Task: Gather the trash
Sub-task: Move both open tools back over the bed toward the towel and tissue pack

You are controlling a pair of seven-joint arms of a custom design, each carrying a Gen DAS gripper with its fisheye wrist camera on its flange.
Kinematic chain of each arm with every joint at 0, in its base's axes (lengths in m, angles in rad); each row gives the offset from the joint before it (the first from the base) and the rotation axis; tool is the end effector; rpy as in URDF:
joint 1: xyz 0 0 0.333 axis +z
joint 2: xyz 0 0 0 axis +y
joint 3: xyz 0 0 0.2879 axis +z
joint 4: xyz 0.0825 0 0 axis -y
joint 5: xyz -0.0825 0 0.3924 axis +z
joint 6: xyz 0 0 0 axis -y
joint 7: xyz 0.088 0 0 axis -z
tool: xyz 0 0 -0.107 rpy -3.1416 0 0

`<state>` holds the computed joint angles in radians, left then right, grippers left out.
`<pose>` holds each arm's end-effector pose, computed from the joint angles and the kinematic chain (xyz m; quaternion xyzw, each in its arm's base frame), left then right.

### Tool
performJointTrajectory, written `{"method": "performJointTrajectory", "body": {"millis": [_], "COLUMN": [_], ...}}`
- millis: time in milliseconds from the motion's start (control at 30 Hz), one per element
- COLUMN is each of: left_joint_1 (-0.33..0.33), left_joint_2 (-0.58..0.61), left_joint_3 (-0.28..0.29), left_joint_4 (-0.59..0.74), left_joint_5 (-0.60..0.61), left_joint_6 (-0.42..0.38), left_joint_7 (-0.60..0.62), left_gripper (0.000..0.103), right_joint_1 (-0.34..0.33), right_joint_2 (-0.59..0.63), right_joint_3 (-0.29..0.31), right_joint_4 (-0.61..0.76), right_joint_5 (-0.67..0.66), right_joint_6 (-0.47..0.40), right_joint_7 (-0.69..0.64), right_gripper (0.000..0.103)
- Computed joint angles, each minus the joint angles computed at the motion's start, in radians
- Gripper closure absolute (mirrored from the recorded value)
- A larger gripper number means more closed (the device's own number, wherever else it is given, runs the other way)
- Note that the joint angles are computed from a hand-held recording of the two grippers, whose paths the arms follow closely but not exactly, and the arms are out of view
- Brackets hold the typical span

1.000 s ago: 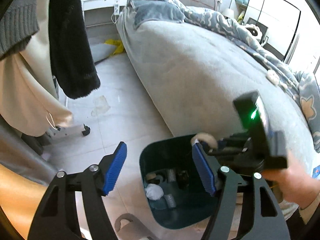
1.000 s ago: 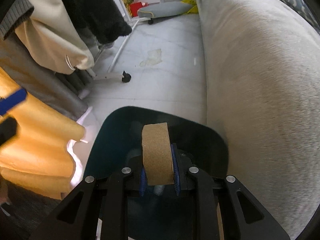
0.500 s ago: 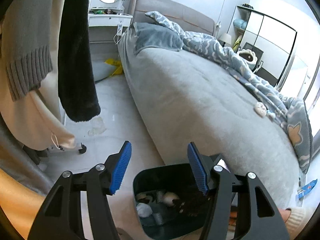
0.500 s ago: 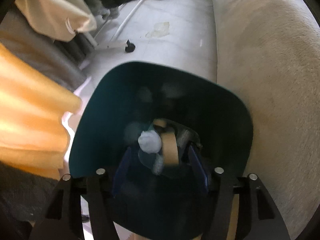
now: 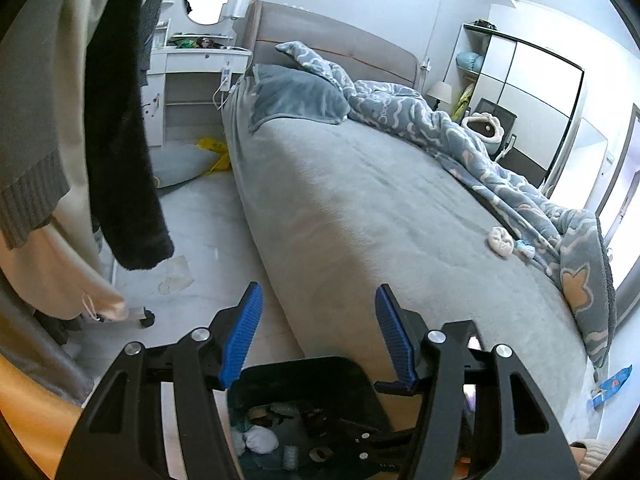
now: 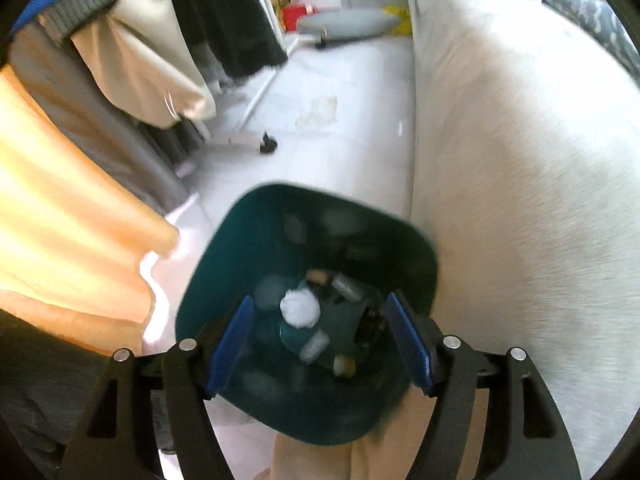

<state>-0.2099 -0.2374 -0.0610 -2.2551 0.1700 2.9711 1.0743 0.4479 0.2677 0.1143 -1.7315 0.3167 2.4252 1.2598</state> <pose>0.5165 -0.1577 0.5455 -0.6485 0.6064 -0.3975 0.2318 0.5704 0.3537 0.4411 -0.8709 0.4224 -0.0167 0.2508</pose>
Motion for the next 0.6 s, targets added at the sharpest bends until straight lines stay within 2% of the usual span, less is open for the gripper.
{"method": "performJointTrajectory", "body": {"millis": [333, 600], "left_joint_1": [0.025, 0.028], "left_joint_2": [0.088, 0.204], "left_joint_3": [-0.093, -0.134], "left_joint_4": [0.123, 0.270], "left_joint_5": [0.125, 0.226], "left_joint_6": [-0.014, -0.054], "left_joint_7": [-0.118, -0.227], "left_gripper": [0.035, 0.030], "right_joint_1": [-0.053, -0.105], "right_joint_2": [-0.146, -0.192], "right_joint_3": [-0.002, -0.024], "right_joint_4": [-0.133, -0.156], "right_joint_5": [0.097, 0.143], "right_joint_6": [0.135, 0.174], "right_joint_7": [-0.127, -0.188], "right_gripper": [0.028, 0.027]}}
